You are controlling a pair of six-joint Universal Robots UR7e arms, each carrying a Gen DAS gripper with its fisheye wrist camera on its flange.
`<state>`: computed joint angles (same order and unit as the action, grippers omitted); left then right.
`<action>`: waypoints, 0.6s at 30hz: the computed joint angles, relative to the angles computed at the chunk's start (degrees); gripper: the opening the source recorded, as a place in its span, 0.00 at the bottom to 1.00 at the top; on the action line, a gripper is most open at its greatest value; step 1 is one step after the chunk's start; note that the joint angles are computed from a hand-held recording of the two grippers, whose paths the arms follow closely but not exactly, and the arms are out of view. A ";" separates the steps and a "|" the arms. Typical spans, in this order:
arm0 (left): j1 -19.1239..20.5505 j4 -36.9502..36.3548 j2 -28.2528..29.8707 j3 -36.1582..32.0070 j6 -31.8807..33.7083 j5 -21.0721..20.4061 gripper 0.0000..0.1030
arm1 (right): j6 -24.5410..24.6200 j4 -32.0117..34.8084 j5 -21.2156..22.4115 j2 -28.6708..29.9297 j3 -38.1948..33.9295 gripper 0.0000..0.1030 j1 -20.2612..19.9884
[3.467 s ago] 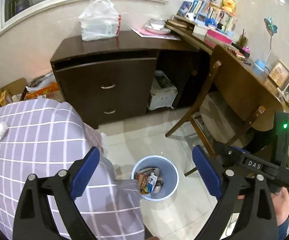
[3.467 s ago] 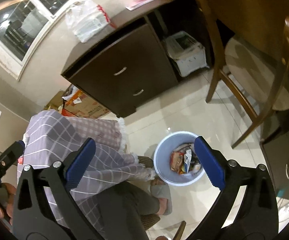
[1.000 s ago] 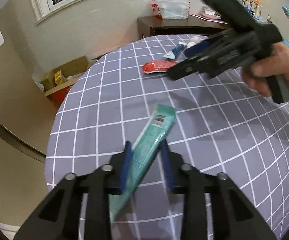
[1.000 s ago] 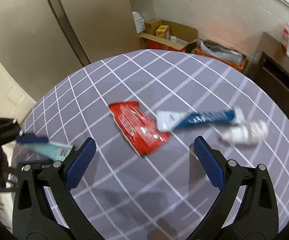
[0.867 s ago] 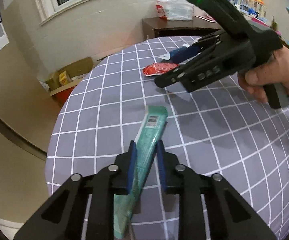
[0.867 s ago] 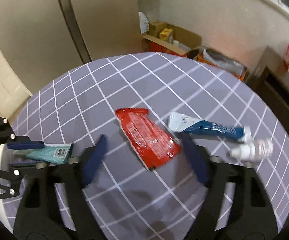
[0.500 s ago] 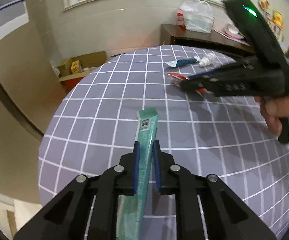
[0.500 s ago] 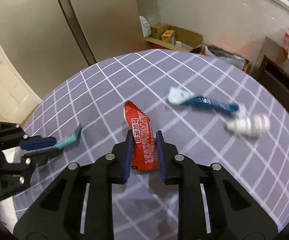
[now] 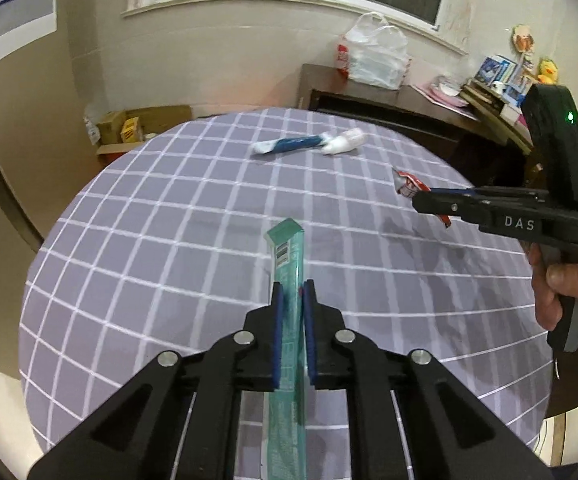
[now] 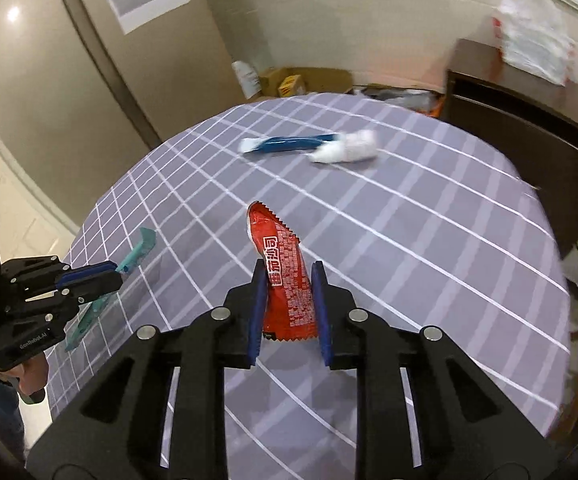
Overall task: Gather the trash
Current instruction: 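Carry both items over the blue wastebasket and open both grippers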
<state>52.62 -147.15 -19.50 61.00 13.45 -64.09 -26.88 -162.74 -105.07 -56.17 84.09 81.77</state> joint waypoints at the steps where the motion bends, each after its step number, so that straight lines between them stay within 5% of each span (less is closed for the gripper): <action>1: -0.44 -0.09 0.23 -0.07 -0.01 -0.40 0.08 | 0.29 -0.93 0.14 -1.12 1.14 0.21 -0.40; 11: -4.80 1.13 4.89 -5.49 1.08 -4.66 0.08 | 2.08 -8.61 2.05 -10.97 10.04 0.21 -4.14; 18: -8.69 4.47 11.65 -15.10 3.03 -9.68 0.08 | 3.88 -14.08 3.46 -19.57 16.02 0.22 -8.04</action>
